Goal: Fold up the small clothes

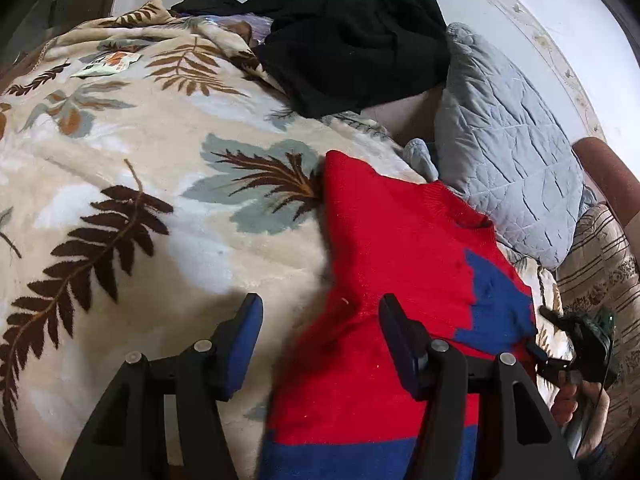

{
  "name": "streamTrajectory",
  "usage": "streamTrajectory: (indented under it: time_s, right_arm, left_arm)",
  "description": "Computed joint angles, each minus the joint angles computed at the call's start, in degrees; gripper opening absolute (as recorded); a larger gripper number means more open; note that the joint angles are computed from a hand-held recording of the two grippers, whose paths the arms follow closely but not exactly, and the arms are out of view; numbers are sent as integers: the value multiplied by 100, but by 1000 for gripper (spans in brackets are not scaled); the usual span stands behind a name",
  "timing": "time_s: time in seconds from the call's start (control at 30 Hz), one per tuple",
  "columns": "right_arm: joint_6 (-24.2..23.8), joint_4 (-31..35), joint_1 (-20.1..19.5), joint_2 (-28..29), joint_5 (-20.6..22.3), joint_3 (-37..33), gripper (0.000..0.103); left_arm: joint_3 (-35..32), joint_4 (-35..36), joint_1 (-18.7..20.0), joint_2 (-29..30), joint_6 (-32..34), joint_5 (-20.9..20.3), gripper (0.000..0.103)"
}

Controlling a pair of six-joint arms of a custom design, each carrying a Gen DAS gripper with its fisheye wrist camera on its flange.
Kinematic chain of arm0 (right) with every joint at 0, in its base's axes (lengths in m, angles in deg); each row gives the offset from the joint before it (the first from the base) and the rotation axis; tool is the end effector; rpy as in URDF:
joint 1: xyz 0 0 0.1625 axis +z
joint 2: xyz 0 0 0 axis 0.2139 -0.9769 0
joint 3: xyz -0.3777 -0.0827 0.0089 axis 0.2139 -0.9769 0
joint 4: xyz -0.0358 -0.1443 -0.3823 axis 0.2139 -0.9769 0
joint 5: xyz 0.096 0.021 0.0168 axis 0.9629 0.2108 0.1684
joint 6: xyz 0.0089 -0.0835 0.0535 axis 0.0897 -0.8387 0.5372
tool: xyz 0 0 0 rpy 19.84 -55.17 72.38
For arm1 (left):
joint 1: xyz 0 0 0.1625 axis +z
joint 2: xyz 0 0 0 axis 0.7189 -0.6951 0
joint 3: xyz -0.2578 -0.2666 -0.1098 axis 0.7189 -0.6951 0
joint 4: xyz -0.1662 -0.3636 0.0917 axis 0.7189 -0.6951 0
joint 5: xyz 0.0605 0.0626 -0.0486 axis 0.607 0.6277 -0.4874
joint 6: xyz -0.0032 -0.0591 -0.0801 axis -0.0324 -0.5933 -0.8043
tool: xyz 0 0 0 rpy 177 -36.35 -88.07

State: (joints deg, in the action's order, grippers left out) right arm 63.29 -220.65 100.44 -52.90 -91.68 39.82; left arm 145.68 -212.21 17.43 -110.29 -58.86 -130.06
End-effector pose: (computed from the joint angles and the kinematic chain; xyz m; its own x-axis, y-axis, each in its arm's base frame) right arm 0.2664 -0.4362 0.1292 -0.8866 0.4488 -0.1122 0.3491 0.4899 -0.7989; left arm -0.0479 -0.4941 0.3688 -0.9321 0.1095 -0.3453 0.2784 0.8263 -0.4896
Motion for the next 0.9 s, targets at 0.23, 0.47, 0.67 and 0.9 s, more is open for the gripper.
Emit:
streamTrajectory:
  time_s: [0.23,0.47,0.67,0.9]
  right_arm:
    - [-12,2049,619,120,-2161,-611,31]
    - [-929,592,950,-20,-1905,-303,79]
    - [-1175,219,183,-97,604,-342,79]
    - [-748,198,40,-277,253,88,79]
  left_arm:
    - [-13,129,-40,-65,-23,109,61]
    - [-152,-54,-246,7,129,165,61]
    - [-676,373,-282,749,7,114,61]
    - [-781,616,-458,976,-32,1440,62]
